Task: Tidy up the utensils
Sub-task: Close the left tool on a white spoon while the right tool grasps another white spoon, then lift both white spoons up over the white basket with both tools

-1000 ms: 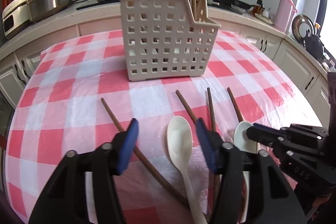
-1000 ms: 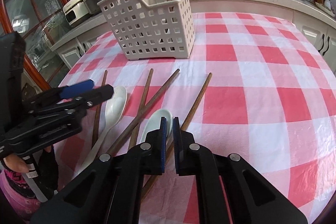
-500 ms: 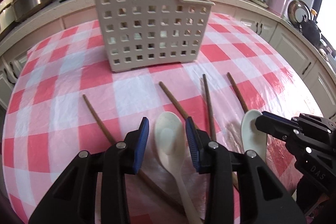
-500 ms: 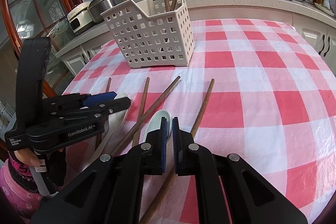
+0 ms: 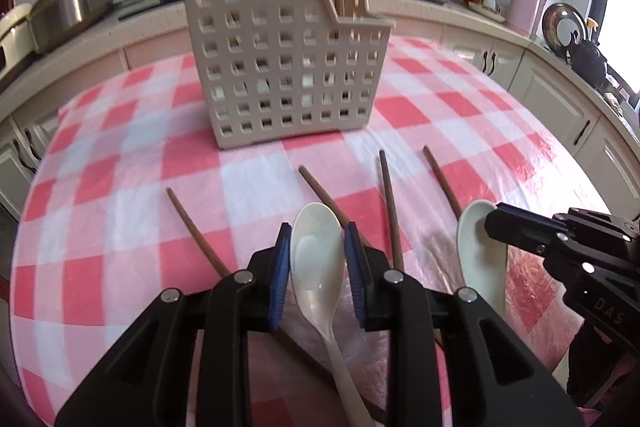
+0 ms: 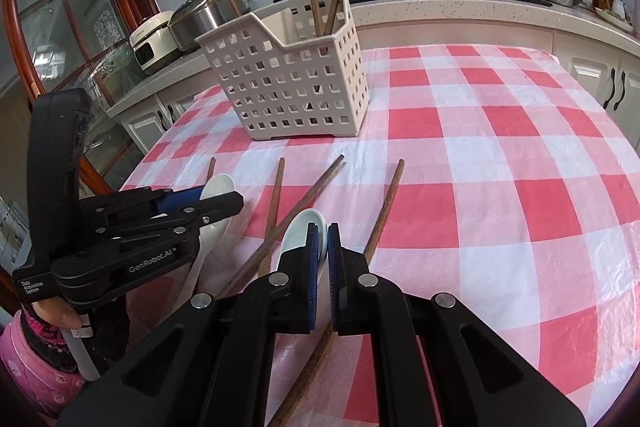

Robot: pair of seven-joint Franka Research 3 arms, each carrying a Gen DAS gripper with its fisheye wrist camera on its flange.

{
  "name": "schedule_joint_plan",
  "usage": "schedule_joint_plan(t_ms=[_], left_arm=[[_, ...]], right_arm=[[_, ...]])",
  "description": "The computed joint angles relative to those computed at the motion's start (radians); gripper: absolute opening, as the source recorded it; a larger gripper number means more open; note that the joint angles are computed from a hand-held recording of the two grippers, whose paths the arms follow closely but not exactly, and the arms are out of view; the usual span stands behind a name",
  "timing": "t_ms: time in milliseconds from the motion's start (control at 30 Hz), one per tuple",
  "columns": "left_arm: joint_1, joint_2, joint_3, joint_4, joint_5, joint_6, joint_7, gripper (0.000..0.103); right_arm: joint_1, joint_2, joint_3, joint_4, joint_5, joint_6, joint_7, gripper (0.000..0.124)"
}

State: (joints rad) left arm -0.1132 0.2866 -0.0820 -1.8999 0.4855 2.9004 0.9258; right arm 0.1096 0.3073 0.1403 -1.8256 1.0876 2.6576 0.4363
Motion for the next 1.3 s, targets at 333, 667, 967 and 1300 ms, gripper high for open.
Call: schedule_joint_plan(t_ms=[333, 667, 967, 1300], left_arm=[[-0.069, -0.115, 0.119, -0.063, 0.414, 0.101, -0.408, 0.026], [-0.008, -0.170, 0.068, -0.060, 0.719, 0.086, -0.682, 0.025], [0.043, -0.165, 0.027, -0.039, 0.721, 0.083, -0.666, 0.010], [0.040, -0.165, 0.029, -0.006, 0.757, 0.064, -0.677, 0.010]], right_arm=[[0.011, -0.048, 0.015, -0.021, 0.115, 0.069, -0.135, 0.004], [0.044, -0.079, 0.010, -0.022, 0.282, 0.161, -0.316, 0.004], [0.061, -0.066, 0.007, 0.015, 0.297, 0.179, -0.329, 0.004], [0.060, -0.049, 0.013, 0.062, 0.325, 0.190, -0.356, 0.004]])
